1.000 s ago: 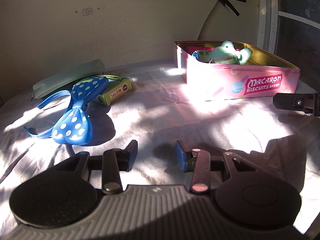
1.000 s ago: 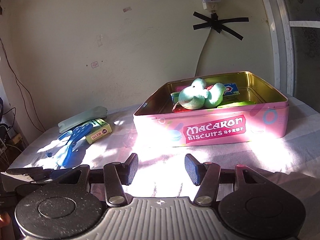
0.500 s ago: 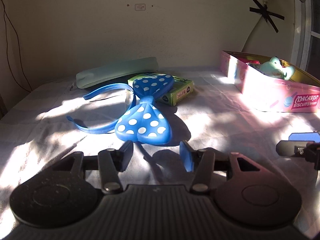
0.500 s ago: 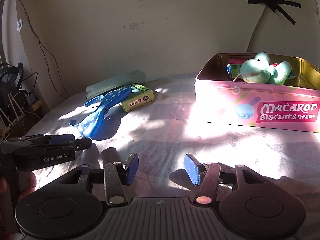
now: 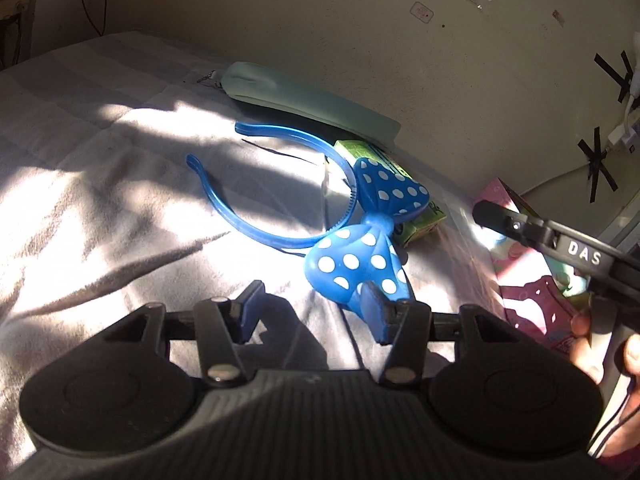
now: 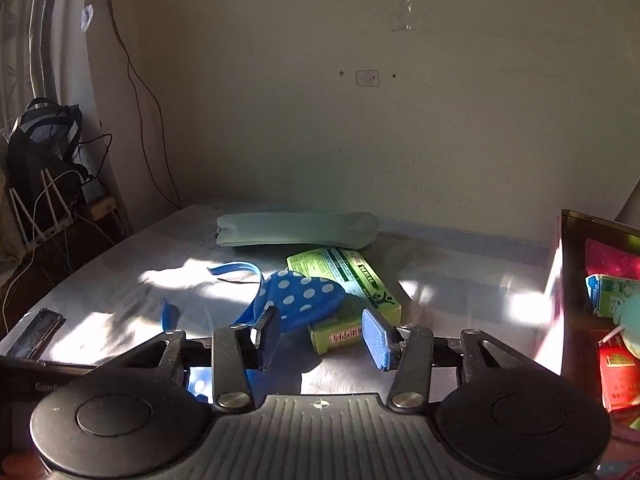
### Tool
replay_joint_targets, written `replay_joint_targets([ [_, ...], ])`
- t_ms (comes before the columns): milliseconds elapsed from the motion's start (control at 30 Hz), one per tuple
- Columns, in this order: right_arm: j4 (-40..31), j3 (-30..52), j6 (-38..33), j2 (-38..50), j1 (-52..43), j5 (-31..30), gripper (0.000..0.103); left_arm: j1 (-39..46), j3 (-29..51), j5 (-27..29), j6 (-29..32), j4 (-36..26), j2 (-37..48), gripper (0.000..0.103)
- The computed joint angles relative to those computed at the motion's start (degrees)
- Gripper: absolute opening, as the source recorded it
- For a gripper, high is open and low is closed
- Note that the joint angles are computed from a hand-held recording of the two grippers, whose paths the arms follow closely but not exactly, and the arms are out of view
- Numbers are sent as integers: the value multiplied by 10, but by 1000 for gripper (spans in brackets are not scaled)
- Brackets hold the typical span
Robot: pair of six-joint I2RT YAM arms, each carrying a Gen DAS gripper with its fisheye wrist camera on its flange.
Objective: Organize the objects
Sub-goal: 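Grasp the blue polka-dot bow headband with the left tool while the right tool grips it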
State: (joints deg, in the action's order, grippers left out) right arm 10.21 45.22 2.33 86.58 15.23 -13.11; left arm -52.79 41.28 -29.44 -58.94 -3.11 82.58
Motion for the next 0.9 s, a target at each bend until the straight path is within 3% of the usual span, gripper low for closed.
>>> replay_joint_targets([
  [167, -56, 173, 24, 164, 4, 0, 37, 0, 23, 10, 21, 17, 36, 55],
  [300, -102, 225, 33, 211, -3, -53, 35, 18, 23, 28, 28, 31, 40, 54],
  [467, -74, 130, 28, 146, -17, -114, 35, 29, -16, 16, 27, 31, -2, 55],
  [667, -74, -51, -8, 8, -47, -246, 36, 18, -106, 16, 41, -2, -128, 59],
  [767, -39, -116, -2, -35, -34, -241, 36, 0, -124, 20, 33, -21, -164, 59],
  [900, -7, -153, -34, -82, 11, -154, 48, -29, -110, -3, 40, -39, -153, 66],
])
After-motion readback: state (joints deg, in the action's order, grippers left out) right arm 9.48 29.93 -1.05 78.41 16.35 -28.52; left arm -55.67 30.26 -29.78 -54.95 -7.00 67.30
